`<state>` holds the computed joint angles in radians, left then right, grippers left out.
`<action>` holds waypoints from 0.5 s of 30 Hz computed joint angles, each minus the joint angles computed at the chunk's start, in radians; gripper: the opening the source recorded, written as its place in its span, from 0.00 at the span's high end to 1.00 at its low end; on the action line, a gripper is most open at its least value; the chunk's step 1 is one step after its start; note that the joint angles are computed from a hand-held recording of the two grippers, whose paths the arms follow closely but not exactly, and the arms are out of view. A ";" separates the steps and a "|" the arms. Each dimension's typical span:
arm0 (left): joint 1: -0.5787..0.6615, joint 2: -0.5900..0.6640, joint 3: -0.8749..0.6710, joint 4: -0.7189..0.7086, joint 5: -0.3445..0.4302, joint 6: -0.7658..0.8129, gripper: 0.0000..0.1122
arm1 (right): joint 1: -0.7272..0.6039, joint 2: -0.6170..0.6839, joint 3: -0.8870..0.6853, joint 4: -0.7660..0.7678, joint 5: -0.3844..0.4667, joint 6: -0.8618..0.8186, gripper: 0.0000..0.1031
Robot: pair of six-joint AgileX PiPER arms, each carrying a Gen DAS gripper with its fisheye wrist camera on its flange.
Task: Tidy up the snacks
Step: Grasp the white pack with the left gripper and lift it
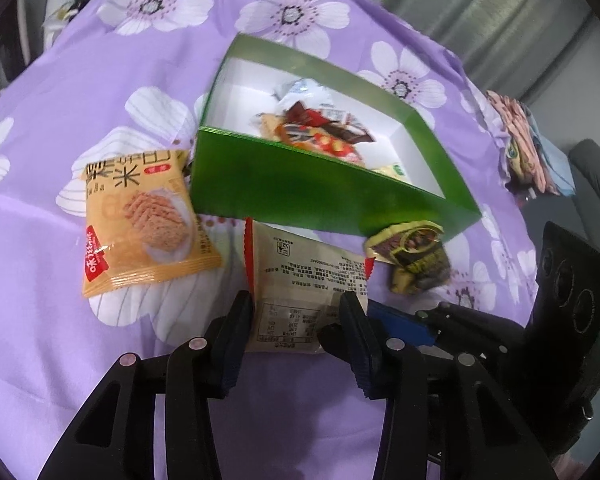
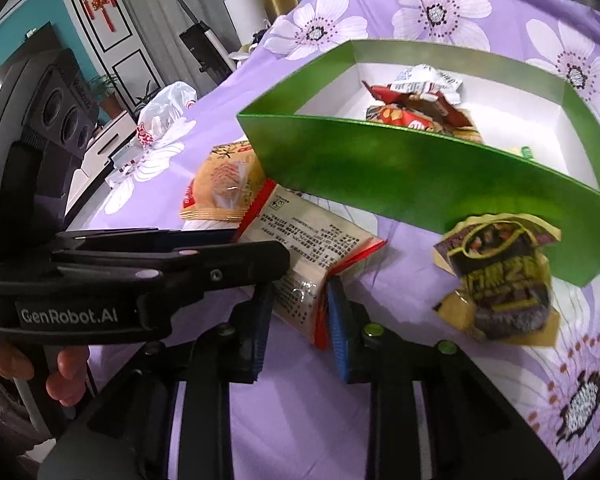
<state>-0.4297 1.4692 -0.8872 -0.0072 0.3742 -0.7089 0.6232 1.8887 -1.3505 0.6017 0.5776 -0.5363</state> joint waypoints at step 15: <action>-0.171 -0.065 -0.102 0.428 0.146 -0.371 0.60 | -0.026 -0.208 0.141 0.056 -0.055 -0.067 0.73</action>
